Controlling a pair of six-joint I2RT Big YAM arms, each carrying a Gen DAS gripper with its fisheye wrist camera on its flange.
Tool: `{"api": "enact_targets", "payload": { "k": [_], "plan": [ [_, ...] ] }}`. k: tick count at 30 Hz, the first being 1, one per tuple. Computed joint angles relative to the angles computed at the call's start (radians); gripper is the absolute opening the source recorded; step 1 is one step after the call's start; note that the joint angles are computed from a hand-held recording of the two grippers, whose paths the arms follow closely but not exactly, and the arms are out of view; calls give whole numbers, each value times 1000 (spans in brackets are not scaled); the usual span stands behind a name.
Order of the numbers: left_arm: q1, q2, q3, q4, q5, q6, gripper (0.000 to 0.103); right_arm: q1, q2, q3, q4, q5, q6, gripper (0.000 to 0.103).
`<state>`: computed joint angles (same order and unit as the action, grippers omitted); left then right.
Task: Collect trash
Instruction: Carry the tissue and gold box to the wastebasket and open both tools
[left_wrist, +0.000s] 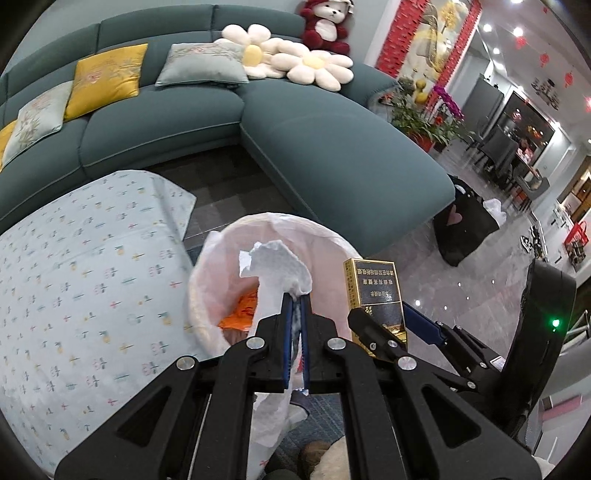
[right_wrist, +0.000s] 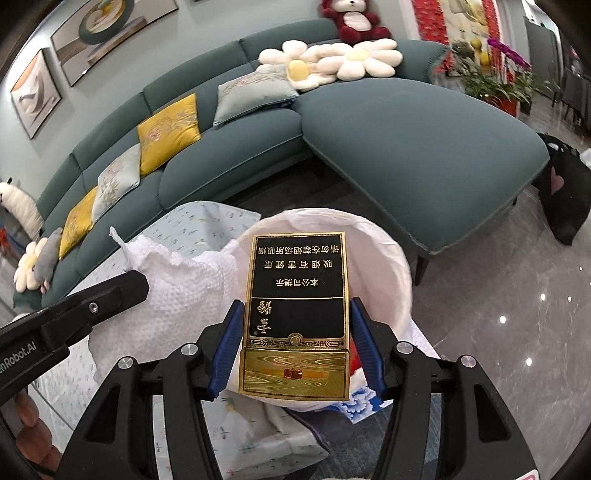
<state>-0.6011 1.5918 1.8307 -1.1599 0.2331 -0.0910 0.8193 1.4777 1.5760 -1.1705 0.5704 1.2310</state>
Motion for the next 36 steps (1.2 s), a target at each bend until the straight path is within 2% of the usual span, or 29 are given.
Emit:
{"api": "enact_targets", "payload": {
  "k": [9, 16, 21, 25, 32, 34, 36],
  "plan": [
    [-28, 47, 35, -2, -10, -14, 5, -24, -31, -49, 20, -10, 0, 55],
    [-31, 67, 45, 8, -16, -25, 7, -39, -17, -42, 43, -23, -29, 55],
    [-27, 74, 51, 10, -30, -40, 24, -49, -10, -39, 62, -33, -56, 55],
    [-23, 76, 50, 19, -38, -45, 32, -57, 1, -25, 64, -38, -73, 55],
    [-12, 77, 44, 23, -57, -55, 35, -59, 11, -15, 62, -45, -88, 55],
    [-10, 73, 39, 28, -67, -62, 43, -59, 16, -9, 60, -47, -92, 55],
    [-6, 69, 34, 31, -72, -63, 43, -58, 28, 5, 56, -49, -97, 55]
  ]
}}
